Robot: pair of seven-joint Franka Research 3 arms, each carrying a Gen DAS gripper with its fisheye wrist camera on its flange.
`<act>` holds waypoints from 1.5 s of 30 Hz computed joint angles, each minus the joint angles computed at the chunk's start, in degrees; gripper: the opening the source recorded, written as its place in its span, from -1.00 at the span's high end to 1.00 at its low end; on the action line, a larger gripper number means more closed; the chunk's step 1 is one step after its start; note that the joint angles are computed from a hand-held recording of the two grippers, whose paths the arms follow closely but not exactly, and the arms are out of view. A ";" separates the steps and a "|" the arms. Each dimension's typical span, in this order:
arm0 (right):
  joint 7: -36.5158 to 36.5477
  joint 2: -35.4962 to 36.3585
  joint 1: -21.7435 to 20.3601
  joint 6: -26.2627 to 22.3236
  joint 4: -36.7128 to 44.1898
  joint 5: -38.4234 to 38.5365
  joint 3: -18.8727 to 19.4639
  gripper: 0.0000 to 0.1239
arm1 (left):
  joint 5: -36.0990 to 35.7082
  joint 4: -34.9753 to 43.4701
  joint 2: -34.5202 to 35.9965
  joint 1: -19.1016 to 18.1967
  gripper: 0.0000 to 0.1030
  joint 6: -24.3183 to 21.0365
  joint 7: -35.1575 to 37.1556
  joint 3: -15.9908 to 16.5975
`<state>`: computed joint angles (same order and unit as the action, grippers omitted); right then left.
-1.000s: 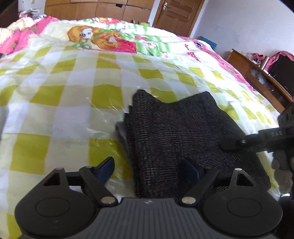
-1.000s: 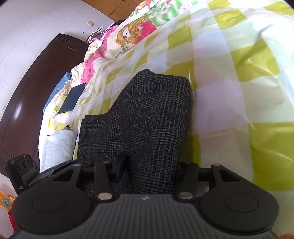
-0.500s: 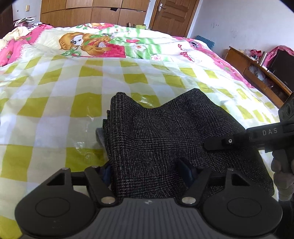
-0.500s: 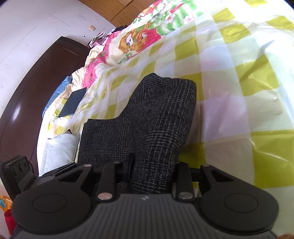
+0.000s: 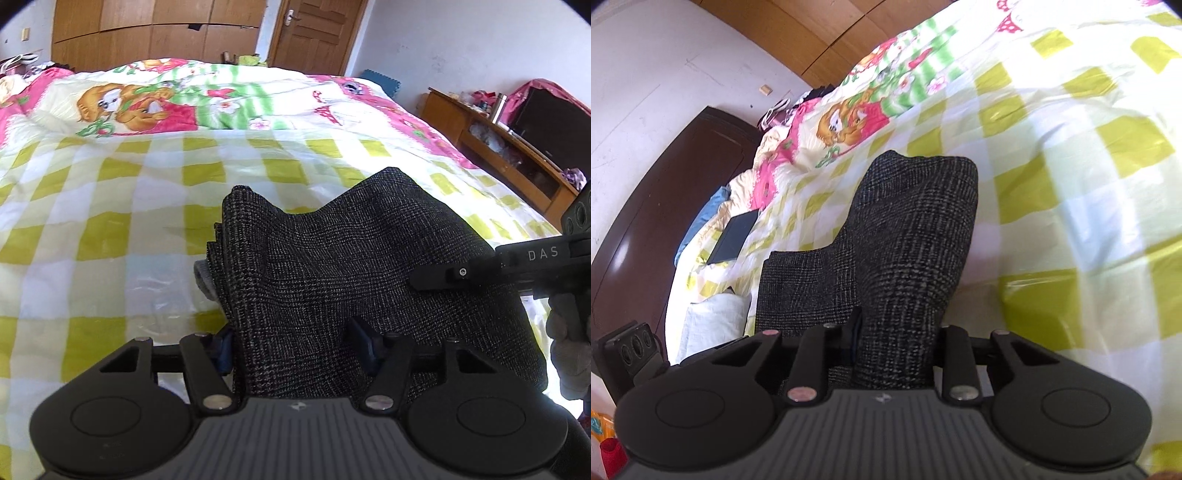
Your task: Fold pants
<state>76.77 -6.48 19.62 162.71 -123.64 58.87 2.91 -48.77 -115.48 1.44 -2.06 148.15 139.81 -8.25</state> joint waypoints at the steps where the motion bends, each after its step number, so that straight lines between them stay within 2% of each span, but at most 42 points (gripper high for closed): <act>1: 0.02 -0.88 -0.16 0.35 -0.88 0.08 -0.13 0.58 | 0.09 0.07 -0.02 -0.24 -0.39 0.04 0.04 -0.24; 15: 1.62 -10.90 -1.08 4.91 -10.69 -1.25 -4.10 0.58 | 3.35 4.41 2.18 -4.77 -0.39 0.01 -1.78 -3.85; 25: 7.43 -17.40 -6.00 6.04 -16.15 -10.65 -7.47 0.58 | 9.06 12.07 8.08 -8.66 -0.39 -0.09 -5.05 -8.39; 28: 8.68 -17.33 -7.70 6.06 -16.46 -12.94 -8.57 0.60 | 11.91 16.32 11.67 -9.79 -0.39 0.45 -7.24 -10.03; 38: 7.87 -13.21 -8.88 7.15 -16.90 -9.55 -12.95 0.61 | 27.09 30.55 24.91 -12.55 -0.38 -0.78 -17.90 -13.58; 45: 7.30 -9.34 -12.90 3.57 -13.43 -12.85 -11.76 0.61 | 30.33 30.28 26.36 -11.51 -0.38 1.08 -18.91 -15.86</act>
